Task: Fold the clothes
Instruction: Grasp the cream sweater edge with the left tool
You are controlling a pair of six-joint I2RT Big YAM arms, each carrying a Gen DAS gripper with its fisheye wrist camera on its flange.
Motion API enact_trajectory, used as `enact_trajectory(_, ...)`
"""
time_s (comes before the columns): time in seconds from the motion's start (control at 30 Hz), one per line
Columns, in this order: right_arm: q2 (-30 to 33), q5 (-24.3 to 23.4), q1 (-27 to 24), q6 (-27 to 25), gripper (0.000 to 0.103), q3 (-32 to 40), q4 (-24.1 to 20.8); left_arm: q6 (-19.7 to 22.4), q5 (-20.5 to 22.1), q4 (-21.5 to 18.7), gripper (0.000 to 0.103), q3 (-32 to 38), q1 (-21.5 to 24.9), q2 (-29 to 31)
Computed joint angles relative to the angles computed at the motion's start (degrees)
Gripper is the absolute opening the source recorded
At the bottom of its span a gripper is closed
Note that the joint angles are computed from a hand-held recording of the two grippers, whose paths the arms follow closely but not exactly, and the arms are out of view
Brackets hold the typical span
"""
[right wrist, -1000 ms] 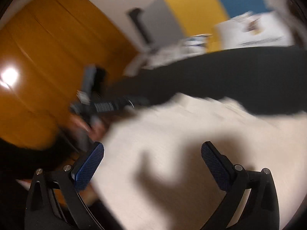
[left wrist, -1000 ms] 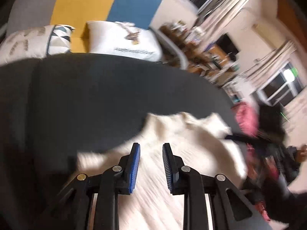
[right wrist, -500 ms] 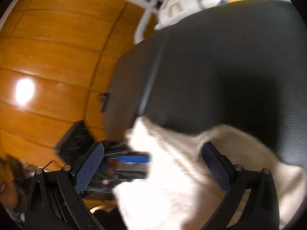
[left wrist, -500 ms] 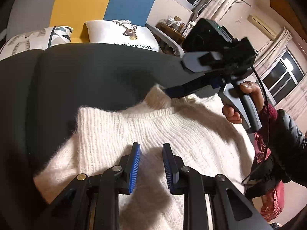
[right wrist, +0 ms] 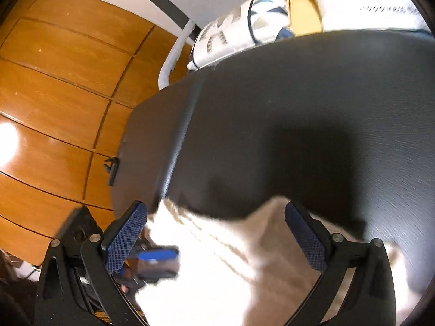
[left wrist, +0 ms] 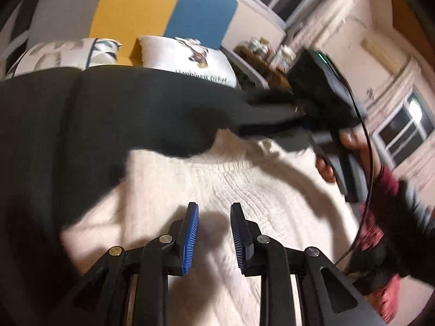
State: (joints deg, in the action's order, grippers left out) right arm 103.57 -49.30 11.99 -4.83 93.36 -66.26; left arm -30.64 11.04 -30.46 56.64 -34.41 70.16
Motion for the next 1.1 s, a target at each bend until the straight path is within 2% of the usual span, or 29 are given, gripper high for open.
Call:
enact_trajectory(0.07,-4.09,1.23,-0.6,-0.07,0.103,-3.41,1.97,-1.39,-0.27,-0.37,0.024,-2.33,1.42,-3.12)
enact_trajectory(0.17,-9.36,-3.57,-0.93,-1.62,0.103,-8.71,2.65,-3.74,1.7,-1.81,0.026,-6.52,5.06,-8.42)
enact_trajectory(0.23,-13.37,-2.94,-0.03,-2.13,0.103,-13.3,4.31,-4.8,1.12,-4.04,0.026,-8.15,6.99,-11.05)
enact_trajectory(0.33,-20.54,10.21,4.87,-4.0,0.103,-20.54,8.97,-6.18,5.3,-5.19,0.026,-9.75,10.77,-13.08)
enact_trajectory(0.5,-27.04,21.58,13.27,-7.42,0.103,-27.48,13.35,-9.57,10.3,-1.84,0.026,-10.98,14.8,-13.22)
enact_trajectory(0.53,-27.51,23.43,14.04,-7.94,0.103,-28.46,14.05,-9.95,12.84,-0.54,0.027,-11.04,15.57,-12.52)
enact_trajectory(0.6,-28.42,27.16,15.62,-8.93,0.103,-30.4,15.46,-11.07,18.16,-0.76,0.027,-10.02,17.18,-9.92)
enact_trajectory(0.7,-29.82,32.61,18.46,-9.88,0.103,-33.44,18.4,-9.39,15.58,-4.69,0.027,-7.97,17.24,-7.24)
enact_trajectory(0.8,-31.13,35.33,19.53,-11.15,0.103,-35.32,20.65,-9.28,19.75,-2.62,0.028,-8.95,18.33,-7.26)
enact_trajectory(0.83,-31.42,35.25,19.44,-10.82,0.103,-35.61,21.03,-9.56,21.71,-1.55,0.029,-9.38,18.66,-7.2)
enact_trajectory(0.93,-32.42,35.21,19.18,-9.68,0.103,-36.01,21.48,-9.97,24.02,-1.43,0.03,-9.31,18.62,-5.62)
enact_trajectory(1.03,-34.15,36.42,20.33,-7.99,0.103,-35.86,20.88,-10.7,24.86,-0.42,0.029,-9.59,18.3,-5.06)
enact_trajectory(1.1,-35.94,34.74,20.82,-8.14,0.103,-36.01,19.65,-10.1,24.44,0.23,0.025,-9.61,17.66,-5.6)
